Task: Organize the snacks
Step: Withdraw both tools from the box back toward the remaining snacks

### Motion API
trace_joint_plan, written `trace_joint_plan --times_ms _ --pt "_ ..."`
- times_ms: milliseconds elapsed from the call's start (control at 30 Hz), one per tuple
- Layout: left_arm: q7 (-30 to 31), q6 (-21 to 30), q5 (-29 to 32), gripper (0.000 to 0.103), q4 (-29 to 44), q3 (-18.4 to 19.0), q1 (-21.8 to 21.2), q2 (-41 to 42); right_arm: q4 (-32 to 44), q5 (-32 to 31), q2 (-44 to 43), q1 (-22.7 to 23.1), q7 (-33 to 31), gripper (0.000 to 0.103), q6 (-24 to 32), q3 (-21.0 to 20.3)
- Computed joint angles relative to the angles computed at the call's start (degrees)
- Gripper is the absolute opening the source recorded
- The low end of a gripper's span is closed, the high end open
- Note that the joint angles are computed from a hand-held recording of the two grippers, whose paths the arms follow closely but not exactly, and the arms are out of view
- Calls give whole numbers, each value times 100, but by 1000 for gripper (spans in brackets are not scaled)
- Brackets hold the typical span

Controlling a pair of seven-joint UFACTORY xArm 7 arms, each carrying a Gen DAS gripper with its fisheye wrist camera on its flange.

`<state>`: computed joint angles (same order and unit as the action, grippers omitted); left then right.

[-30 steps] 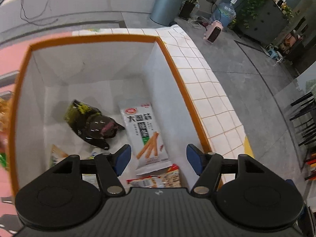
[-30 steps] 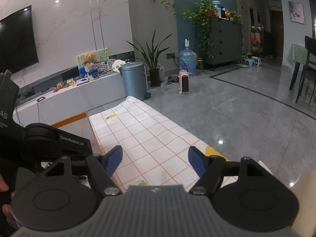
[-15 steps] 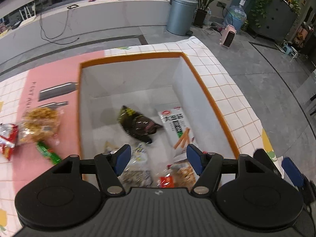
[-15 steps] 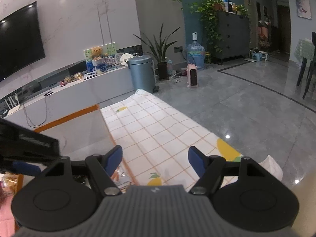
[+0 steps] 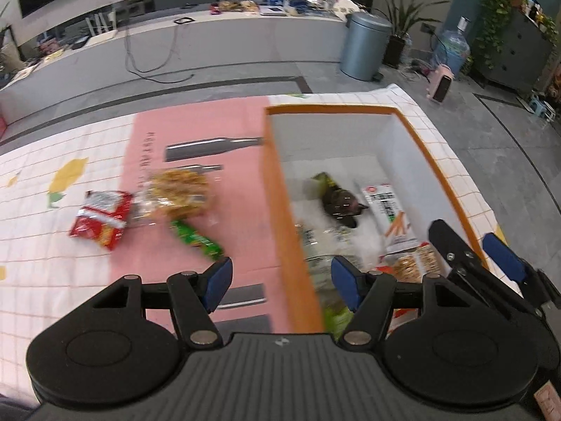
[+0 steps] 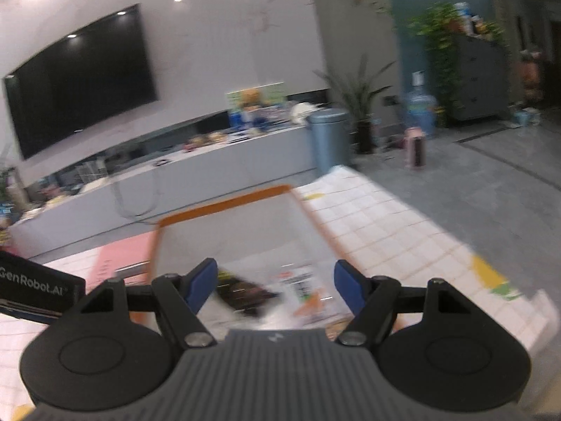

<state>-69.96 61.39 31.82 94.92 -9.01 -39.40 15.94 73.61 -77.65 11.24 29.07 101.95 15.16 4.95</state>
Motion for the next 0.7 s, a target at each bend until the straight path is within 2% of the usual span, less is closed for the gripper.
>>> trace_joint_plan --times_ms 100,233,433,600,700 --pt "-158 -20 70 76 -636 -31 83 -563 120 335 91 42 -300 72 -282 94" --pt "-351 35 174 76 -1402 -222 344 -1290 404 1103 230 325 -1346 72 148 218" --pt "-427 -138 64 79 -2474 -447 906 -2275 954 2297 588 658 -2577 73 321 319" --pt "-417 -415 -126 79 -3334 -520 1378 -2982 1697 2826 1107 1085 -3469 73 730 329" --pt "-444 -303 -27 80 -3592 -651 1687 -3160 2120 3149 1447 1270 -3960 73 805 324"
